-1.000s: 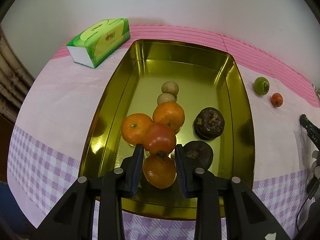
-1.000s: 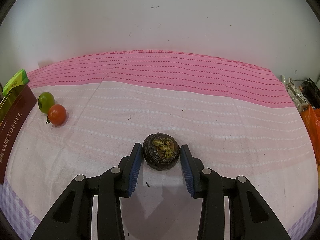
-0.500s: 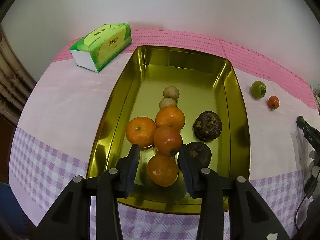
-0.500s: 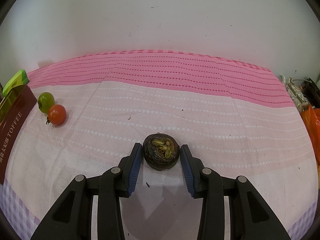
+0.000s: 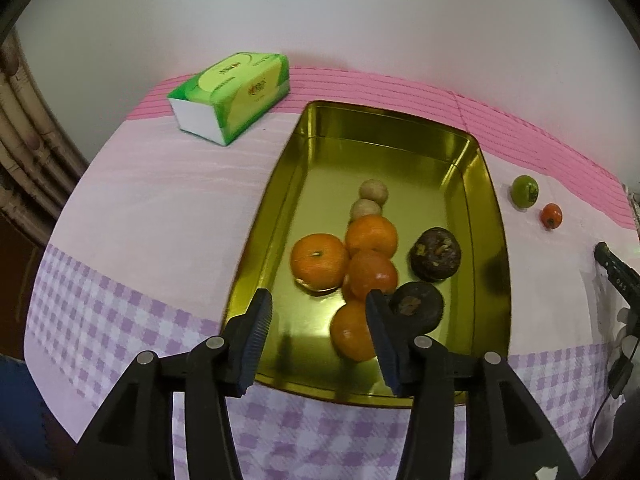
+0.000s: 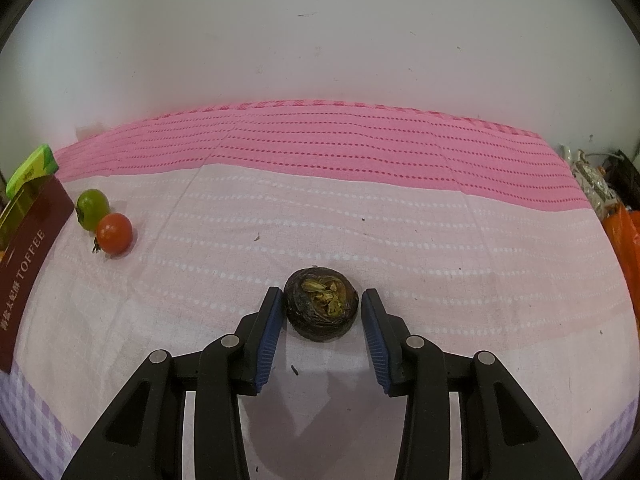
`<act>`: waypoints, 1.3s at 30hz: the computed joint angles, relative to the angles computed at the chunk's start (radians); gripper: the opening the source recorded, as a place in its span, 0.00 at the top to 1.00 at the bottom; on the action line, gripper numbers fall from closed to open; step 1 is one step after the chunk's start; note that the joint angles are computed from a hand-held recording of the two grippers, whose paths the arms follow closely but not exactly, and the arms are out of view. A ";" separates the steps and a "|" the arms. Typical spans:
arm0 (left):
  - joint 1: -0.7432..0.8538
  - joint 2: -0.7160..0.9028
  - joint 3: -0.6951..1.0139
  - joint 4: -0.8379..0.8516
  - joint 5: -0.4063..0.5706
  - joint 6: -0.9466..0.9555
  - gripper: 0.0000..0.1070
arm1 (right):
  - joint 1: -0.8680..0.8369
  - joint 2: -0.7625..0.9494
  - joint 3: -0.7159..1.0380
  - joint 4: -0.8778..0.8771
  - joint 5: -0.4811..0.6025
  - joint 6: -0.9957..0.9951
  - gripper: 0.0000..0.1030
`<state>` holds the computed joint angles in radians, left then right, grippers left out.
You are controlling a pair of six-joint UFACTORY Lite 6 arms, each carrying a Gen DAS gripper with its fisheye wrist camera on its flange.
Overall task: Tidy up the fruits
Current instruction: 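Withdraw the left gripper while the right carries the dark fruit toward the tray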
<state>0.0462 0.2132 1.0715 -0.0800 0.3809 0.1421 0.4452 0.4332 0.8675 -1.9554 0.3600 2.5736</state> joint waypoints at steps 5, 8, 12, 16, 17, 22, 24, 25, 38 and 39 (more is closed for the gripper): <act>0.035 -0.032 -0.028 0.018 -0.018 0.019 0.51 | 0.000 0.006 0.008 0.019 0.001 -0.015 0.59; 0.058 -0.040 -0.038 0.001 -0.019 0.051 0.49 | -0.001 0.009 0.014 0.034 -0.002 -0.027 0.60; 0.079 -0.053 -0.054 -0.018 -0.029 0.082 0.43 | -0.001 0.010 0.027 0.092 -0.007 -0.072 0.60; 0.094 -0.058 -0.063 -0.027 -0.042 0.103 0.40 | 0.002 0.014 0.046 0.173 -0.015 -0.143 0.62; 0.097 -0.059 -0.066 -0.027 -0.045 0.106 0.40 | 0.004 0.015 0.051 0.204 -0.016 -0.171 0.62; 0.120 -0.083 -0.101 -0.058 -0.076 0.160 0.34 | 0.011 0.009 0.066 0.337 -0.026 -0.281 0.63; 0.130 -0.092 -0.114 -0.079 -0.085 0.191 0.33 | 0.021 0.001 0.067 0.386 -0.024 -0.316 0.63; 0.134 -0.098 -0.122 -0.084 -0.090 0.202 0.32 | 0.026 -0.005 0.066 0.397 -0.022 -0.321 0.63; 0.195 -0.162 -0.185 -0.255 -0.132 0.411 0.29 | 0.210 -0.034 0.272 0.770 0.058 -0.692 0.63; 0.203 -0.159 -0.182 -0.271 -0.131 0.424 0.28 | 0.228 -0.023 0.307 0.802 0.064 -0.731 0.63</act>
<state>0.2490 0.0541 0.8891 -0.3507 0.2502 0.5664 0.6733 0.4097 1.1743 -1.1531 0.4244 1.8421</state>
